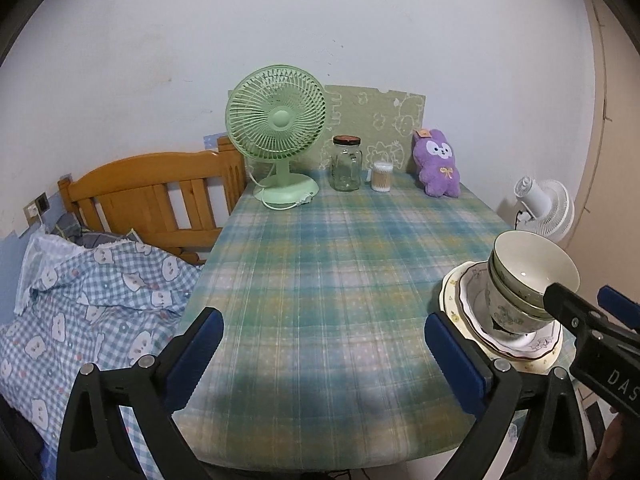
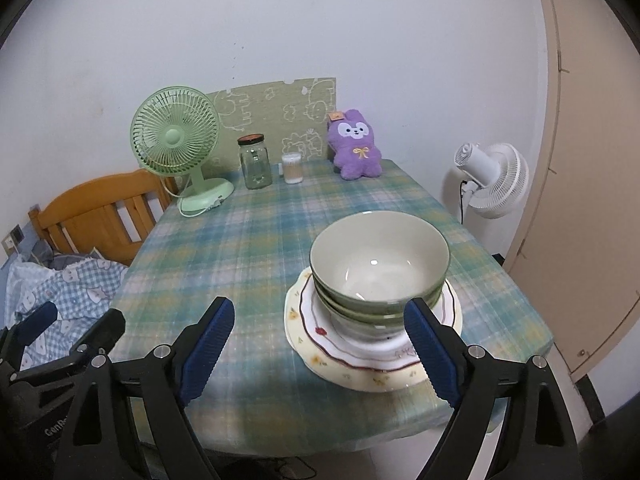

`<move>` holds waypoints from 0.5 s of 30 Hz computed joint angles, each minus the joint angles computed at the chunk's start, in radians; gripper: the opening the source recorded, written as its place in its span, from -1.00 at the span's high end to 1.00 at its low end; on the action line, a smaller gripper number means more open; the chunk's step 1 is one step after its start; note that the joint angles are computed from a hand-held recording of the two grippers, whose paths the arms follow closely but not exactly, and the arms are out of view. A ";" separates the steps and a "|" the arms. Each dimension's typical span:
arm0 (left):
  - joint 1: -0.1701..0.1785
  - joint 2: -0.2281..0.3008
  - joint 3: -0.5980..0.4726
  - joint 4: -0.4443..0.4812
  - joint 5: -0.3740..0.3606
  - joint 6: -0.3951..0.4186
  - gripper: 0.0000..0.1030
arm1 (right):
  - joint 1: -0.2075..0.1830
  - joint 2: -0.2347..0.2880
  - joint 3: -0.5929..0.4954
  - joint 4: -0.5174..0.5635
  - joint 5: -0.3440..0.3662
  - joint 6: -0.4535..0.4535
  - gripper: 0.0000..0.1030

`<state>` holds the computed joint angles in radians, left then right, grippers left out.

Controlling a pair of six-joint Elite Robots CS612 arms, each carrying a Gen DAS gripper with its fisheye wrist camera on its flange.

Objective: Organize plates and bowls

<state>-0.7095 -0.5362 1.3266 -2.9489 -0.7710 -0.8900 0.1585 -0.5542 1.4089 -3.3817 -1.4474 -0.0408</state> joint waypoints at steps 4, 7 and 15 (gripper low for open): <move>-0.011 -0.001 0.012 -0.002 0.025 -0.028 -0.99 | -0.006 0.001 0.015 -0.021 0.017 -0.005 -0.73; -0.018 0.001 0.013 -0.006 0.051 -0.030 -0.99 | -0.010 0.001 0.026 -0.043 0.027 -0.008 -0.73; -0.024 0.010 0.003 0.001 0.061 -0.026 -0.99 | -0.015 0.004 0.033 -0.057 0.042 -0.027 -0.73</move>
